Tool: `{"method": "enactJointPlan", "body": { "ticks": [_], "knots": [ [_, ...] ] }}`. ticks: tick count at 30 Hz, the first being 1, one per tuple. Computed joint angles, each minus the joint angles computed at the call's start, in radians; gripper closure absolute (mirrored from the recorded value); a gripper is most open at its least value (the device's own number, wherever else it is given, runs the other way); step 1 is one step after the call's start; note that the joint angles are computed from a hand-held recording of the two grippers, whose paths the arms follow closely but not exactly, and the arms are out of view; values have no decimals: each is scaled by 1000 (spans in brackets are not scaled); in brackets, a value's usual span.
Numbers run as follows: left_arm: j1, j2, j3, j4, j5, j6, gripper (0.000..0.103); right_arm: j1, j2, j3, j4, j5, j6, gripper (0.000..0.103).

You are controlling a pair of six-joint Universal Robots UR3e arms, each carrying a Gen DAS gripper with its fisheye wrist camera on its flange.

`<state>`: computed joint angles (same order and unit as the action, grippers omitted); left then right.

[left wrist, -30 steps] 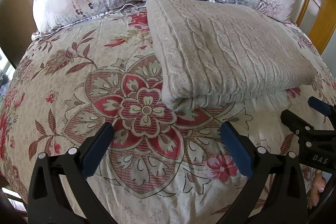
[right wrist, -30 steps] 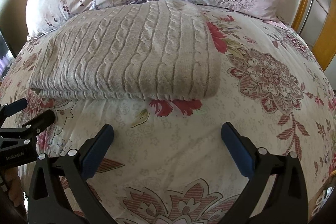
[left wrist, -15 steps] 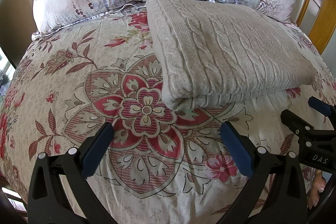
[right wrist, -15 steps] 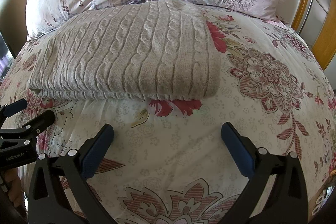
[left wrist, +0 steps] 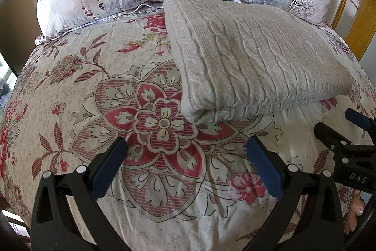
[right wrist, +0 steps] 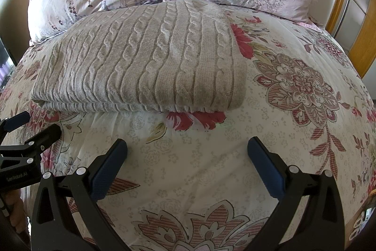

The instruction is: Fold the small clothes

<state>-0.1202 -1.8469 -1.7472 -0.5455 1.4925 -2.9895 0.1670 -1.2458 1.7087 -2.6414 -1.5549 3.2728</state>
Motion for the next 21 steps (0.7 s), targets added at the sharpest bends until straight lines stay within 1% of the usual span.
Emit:
{"method": "enactJointPlan", "body": {
  "ticks": [21],
  "knots": [
    [0,0,-2,1,0,0,2,-6,-1,6,-6,7,-9,1]
  ]
}}
